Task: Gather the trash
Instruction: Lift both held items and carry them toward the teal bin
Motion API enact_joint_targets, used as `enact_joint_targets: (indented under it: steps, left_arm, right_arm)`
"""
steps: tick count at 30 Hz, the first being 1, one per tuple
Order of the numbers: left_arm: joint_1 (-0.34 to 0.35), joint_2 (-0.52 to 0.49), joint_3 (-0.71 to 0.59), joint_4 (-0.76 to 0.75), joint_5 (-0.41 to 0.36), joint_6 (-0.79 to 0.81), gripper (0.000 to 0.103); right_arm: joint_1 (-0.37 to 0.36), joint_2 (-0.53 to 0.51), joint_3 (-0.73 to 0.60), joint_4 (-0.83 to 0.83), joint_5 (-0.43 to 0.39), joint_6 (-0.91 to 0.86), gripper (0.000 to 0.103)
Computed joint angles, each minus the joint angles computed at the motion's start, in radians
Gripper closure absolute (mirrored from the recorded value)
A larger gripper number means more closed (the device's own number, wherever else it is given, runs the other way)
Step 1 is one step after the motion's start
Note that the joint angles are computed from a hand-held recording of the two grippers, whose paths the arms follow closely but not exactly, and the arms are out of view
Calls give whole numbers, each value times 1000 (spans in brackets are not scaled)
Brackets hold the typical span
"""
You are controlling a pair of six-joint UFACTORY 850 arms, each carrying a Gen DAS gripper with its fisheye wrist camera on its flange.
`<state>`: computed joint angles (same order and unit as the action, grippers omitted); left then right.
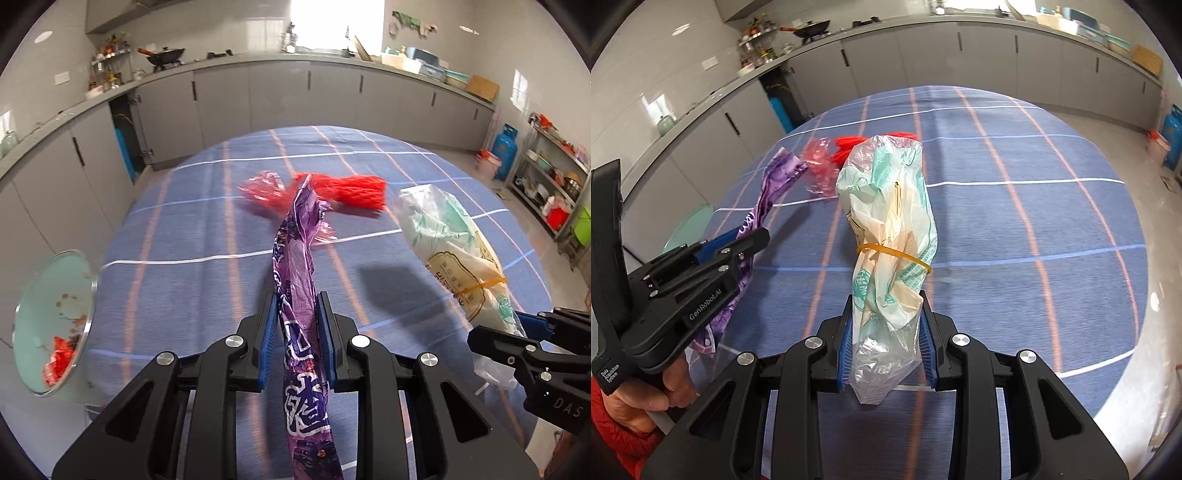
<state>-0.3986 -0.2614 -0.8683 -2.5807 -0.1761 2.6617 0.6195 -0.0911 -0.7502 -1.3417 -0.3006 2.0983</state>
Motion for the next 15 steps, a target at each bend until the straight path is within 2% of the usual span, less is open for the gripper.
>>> enact_joint_targets:
  steps: [5, 11, 15]
  left_arm:
    - [52, 15, 18, 43, -6, -51, 81]
    - [106, 38, 45, 179, -40, -187, 81]
    - [134, 50, 61, 159, -56, -165, 81]
  right_arm:
    - [26, -46, -49, -10, 14, -12, 72]
    - [59, -88, -101, -38, 4, -1, 72]
    - [72, -115, -131, -58, 10, 17, 72]
